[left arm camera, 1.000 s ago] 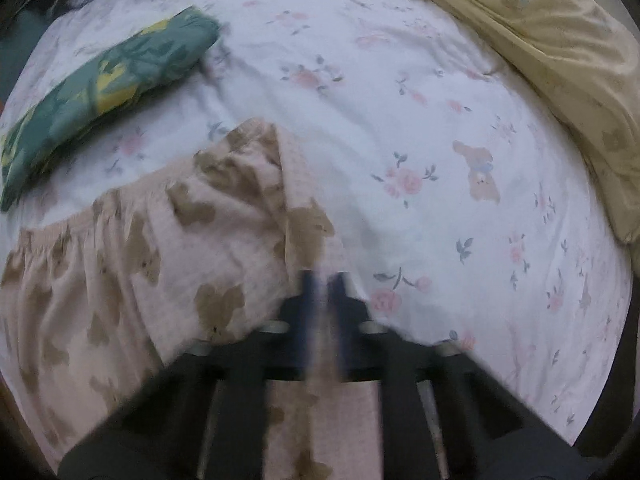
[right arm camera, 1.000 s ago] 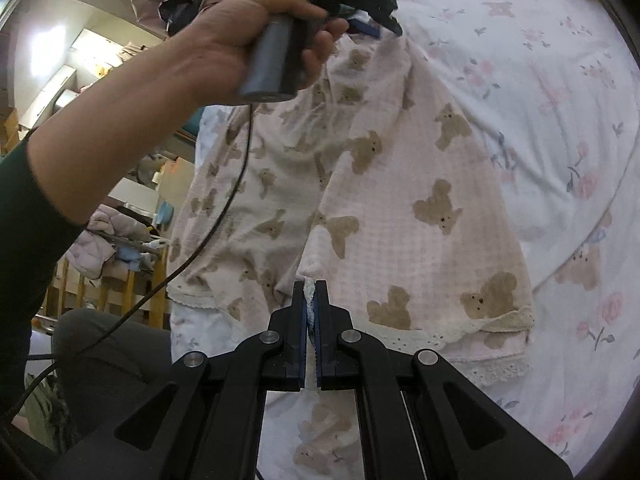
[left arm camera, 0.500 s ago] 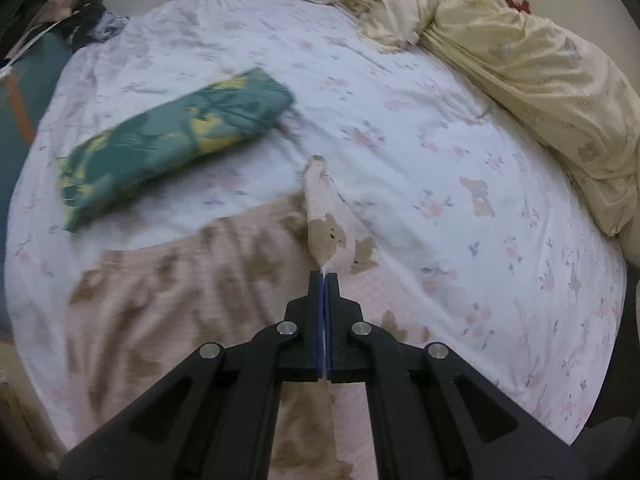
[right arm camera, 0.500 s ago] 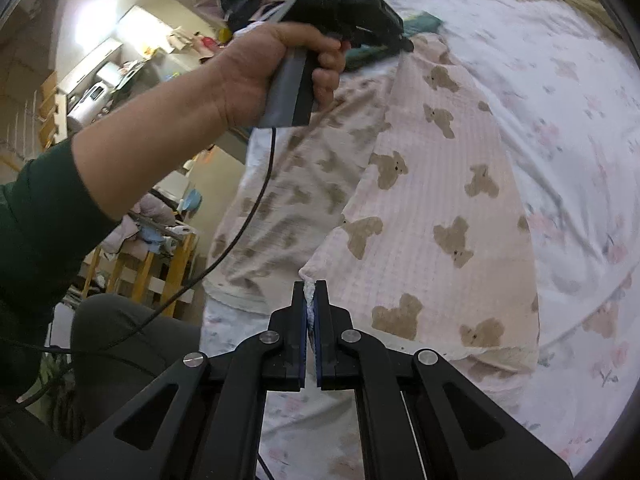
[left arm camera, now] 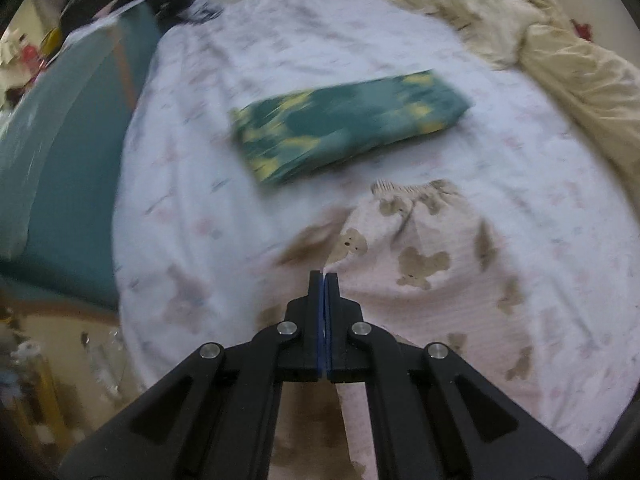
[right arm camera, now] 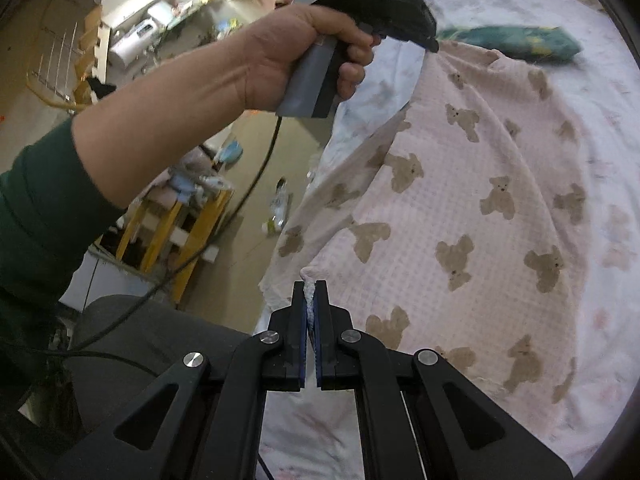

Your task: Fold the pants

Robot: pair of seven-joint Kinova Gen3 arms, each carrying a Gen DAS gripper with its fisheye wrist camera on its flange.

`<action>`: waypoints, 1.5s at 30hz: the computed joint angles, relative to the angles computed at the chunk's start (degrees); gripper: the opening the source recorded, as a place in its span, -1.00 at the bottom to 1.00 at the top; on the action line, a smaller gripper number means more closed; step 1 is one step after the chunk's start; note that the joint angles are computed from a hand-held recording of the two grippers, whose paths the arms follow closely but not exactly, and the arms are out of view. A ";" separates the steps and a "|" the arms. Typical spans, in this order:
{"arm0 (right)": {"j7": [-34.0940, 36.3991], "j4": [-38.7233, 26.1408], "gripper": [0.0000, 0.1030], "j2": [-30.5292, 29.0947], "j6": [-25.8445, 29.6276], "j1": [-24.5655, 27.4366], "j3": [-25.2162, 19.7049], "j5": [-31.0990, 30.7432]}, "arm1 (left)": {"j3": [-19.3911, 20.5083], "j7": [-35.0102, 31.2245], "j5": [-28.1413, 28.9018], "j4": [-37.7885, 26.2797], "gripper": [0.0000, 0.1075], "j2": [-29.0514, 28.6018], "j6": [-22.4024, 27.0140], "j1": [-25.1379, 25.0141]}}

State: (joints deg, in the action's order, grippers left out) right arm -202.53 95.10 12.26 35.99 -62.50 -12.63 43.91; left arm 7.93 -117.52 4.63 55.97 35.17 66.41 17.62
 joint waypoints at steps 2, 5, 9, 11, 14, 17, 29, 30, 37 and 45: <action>4.66 -2.44 -0.96 2.61 -0.71 4.56 -3.74 -2.43 | -1.34 0.66 -1.66 0.18 -1.00 1.42 -0.66 0.32; 11.32 -5.72 -0.96 5.36 -0.20 7.37 -5.37 -7.06 | -0.92 0.89 -0.94 1.67 -1.00 1.83 -2.57 -1.08; 16.82 -7.07 -0.96 5.15 -1.21 3.63 1.43 -12.92 | 0.10 -1.34 0.37 1.35 -1.00 0.92 -2.62 -2.64; 18.86 -8.93 -0.96 5.77 -0.27 2.97 2.30 -13.63 | -0.69 -1.70 -1.16 0.49 -1.00 0.65 -2.54 -1.83; 22.04 -10.81 -0.96 6.92 -0.06 3.03 2.91 -15.62 | -1.51 -2.10 -2.75 -0.46 -1.00 1.20 -2.47 -1.14; 22.97 -10.86 -0.96 7.94 -1.01 2.87 3.86 -17.53 | -2.50 -0.20 -4.12 -1.10 -0.94 3.12 -1.34 -0.34; 27.25 -12.65 -0.96 9.74 -2.99 2.91 6.06 -19.78 | 1.05 -11.14 10.25 6.27 0.41 -4.59 4.55 -20.21; 27.87 -13.39 -0.96 10.40 -3.90 3.30 6.04 -20.22 | 0.67 -13.03 11.51 6.61 0.43 -4.90 6.12 -22.35; 38.25 -25.42 -0.96 20.79 -5.11 4.16 6.06 -26.83 | -2.18 -22.61 12.23 11.17 0.49 -5.28 9.76 -28.75; 39.54 -23.29 0.41 23.11 -9.80 3.42 9.30 -33.14 | -2.88 -26.48 10.75 11.42 0.49 -2.17 19.37 -30.60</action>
State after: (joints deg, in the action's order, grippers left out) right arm -163.00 71.81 35.37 26.19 -59.08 -3.32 10.78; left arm 5.06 -144.00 15.38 67.39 33.01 85.78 -12.98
